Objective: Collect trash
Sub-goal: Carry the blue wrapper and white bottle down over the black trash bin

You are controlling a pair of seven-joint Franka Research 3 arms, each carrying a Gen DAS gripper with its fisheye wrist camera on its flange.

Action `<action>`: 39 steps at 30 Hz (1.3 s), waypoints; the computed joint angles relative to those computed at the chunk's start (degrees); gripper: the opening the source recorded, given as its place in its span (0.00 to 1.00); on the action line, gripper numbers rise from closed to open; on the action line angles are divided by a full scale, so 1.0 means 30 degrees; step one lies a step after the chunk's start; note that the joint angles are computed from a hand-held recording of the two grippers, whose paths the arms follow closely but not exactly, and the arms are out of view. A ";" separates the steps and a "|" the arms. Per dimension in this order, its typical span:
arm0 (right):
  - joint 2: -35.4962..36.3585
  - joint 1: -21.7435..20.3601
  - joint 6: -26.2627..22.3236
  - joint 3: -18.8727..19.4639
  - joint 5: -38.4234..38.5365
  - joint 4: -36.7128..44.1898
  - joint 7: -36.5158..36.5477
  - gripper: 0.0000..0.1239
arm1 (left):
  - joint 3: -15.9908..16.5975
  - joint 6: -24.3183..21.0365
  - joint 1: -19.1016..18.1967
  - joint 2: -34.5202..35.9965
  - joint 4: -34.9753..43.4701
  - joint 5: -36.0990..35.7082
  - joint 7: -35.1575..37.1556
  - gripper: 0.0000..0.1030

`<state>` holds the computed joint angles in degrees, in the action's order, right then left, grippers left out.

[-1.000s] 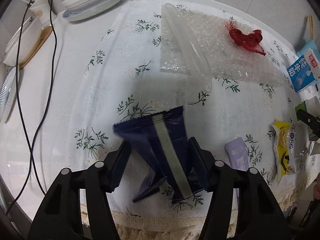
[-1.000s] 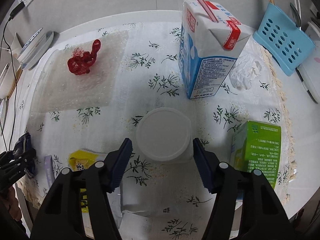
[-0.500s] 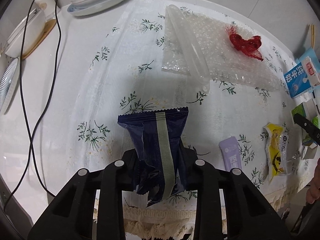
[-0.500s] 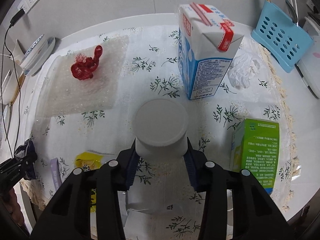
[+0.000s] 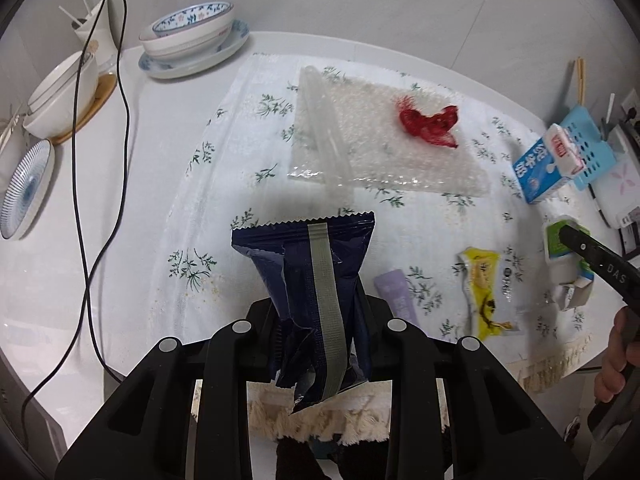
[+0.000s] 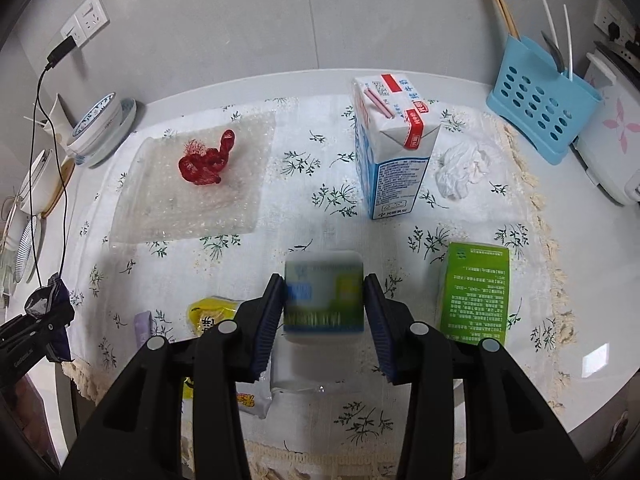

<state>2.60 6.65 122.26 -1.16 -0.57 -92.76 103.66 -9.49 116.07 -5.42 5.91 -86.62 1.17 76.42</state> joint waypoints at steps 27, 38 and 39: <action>-0.7856 -0.0482 0.0882 0.0983 0.0567 -0.5744 -0.0898 0.31 | 0.0064 0.1879 -0.1412 -0.6005 -0.5312 -0.2446 0.0022 0.26; -1.2288 -0.0719 0.0107 0.1379 0.1589 -0.9871 -0.2149 0.31 | 0.0262 0.2515 -0.2854 -0.8973 -0.9135 -0.3454 0.0142 0.26; -1.2596 -0.0762 -0.0027 0.1409 0.1619 -1.0187 -0.2261 0.31 | 0.0256 0.2639 -0.2990 -0.9206 -0.9497 -0.3495 0.0194 0.26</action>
<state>-35.18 4.37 122.18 3.07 4.29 -123.32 96.88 -8.72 123.99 -14.39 -21.71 -115.11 -9.32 77.00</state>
